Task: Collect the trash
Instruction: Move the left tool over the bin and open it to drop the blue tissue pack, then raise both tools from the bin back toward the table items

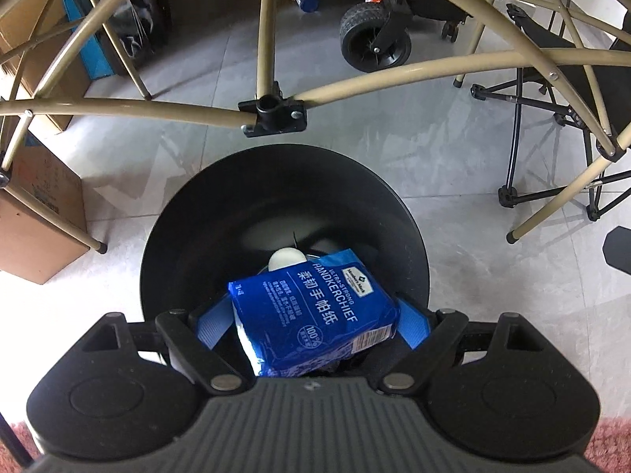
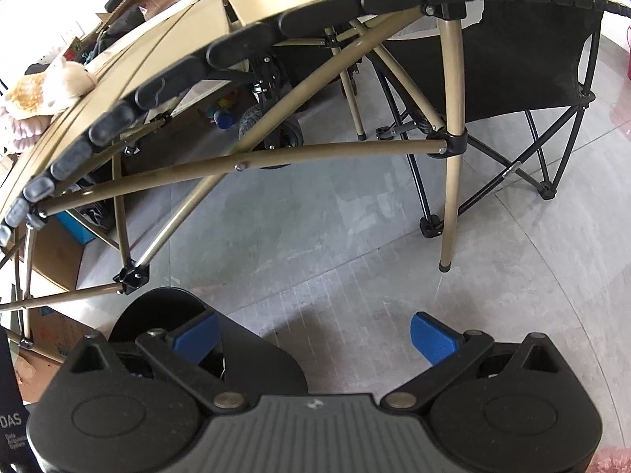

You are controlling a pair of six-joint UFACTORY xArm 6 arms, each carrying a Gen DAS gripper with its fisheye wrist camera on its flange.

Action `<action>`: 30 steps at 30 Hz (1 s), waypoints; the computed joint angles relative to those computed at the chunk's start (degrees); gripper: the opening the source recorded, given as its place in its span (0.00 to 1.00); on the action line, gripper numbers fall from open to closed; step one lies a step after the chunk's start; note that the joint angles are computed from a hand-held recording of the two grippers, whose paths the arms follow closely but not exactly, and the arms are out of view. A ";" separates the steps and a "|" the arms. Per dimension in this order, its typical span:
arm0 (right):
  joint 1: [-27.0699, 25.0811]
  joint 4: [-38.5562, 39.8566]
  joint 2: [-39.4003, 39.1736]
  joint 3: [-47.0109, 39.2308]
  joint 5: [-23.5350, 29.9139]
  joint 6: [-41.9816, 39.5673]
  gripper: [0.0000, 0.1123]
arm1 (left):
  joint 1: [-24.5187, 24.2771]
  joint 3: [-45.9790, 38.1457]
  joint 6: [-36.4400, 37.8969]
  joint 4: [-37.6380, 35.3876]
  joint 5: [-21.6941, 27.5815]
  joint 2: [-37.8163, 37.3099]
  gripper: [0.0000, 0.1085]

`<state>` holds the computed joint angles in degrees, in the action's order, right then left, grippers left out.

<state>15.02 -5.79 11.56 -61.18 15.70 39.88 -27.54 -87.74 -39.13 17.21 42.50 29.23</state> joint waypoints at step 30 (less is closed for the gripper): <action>0.53 -2.16 -2.07 1.57 -2.33 1.38 0.92 | -0.73 7.00 -10.36 13.98 -5.45 -6.07 0.95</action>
<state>15.55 -7.95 9.49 -59.61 13.37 41.26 -28.27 -80.74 -49.49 31.19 37.05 23.16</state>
